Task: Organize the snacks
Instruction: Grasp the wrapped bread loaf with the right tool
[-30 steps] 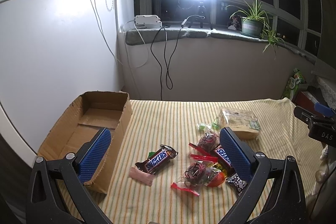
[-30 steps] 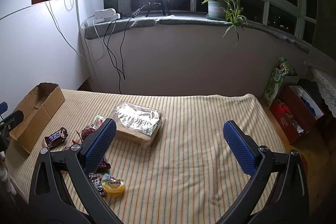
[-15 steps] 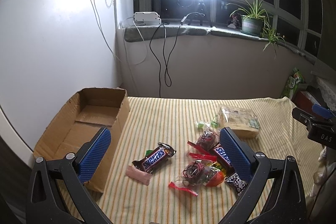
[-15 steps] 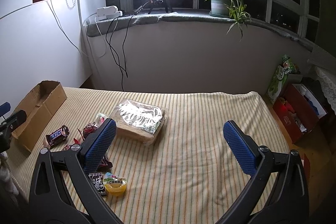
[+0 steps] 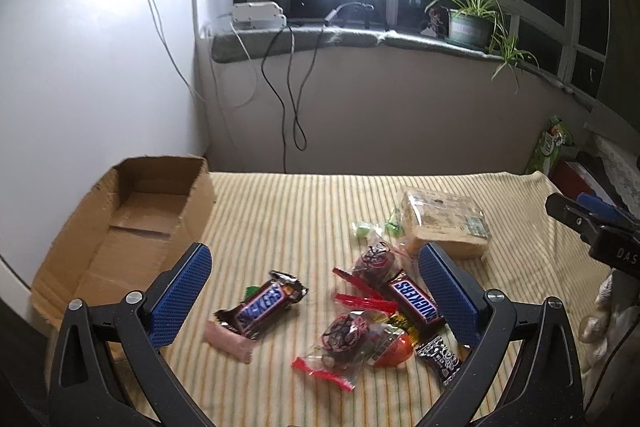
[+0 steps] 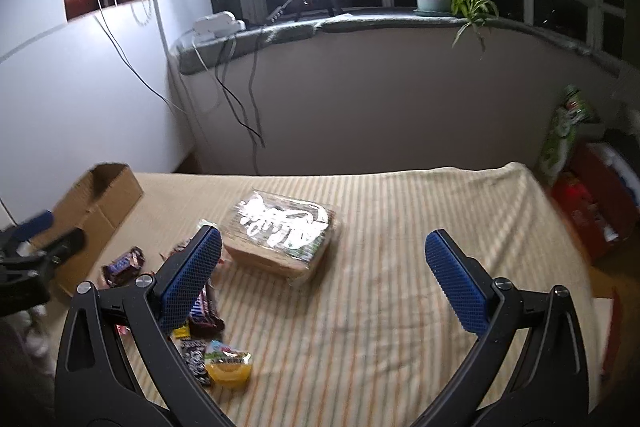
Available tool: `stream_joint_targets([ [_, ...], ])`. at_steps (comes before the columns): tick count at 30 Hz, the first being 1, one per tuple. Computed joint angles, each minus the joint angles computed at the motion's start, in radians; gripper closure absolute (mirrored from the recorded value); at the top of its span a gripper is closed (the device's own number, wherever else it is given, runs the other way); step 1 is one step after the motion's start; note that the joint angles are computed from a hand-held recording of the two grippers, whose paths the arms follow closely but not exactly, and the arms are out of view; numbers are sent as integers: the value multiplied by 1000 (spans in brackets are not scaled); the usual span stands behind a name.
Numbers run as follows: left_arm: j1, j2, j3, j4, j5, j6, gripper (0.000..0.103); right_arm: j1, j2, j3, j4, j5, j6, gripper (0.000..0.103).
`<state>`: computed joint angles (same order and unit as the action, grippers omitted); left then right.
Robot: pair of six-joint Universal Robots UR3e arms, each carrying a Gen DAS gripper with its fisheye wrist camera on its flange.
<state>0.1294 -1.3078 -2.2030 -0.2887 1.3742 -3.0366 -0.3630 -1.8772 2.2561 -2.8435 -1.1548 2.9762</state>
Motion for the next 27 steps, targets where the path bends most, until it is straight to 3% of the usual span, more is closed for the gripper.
stream_joint_targets([
  [2,-7,-37,17,0,-15,-1,1,-5,33,-19,11,12,-13,0],
  [6,-29,-131,80,-26,-52,-1,12,11,125,-89,47,-10,-48,0],
  [12,-58,-272,212,-108,-144,-4,30,-20,288,-234,204,92,-102,0],
  [17,-77,-377,327,-184,-227,-17,40,-28,415,-331,287,145,-117,11],
  [20,-89,-443,402,-237,-267,-27,53,-43,486,-391,358,194,-125,17],
  [27,-119,-540,501,-282,-282,-32,63,-46,620,-505,451,250,-109,38],
])
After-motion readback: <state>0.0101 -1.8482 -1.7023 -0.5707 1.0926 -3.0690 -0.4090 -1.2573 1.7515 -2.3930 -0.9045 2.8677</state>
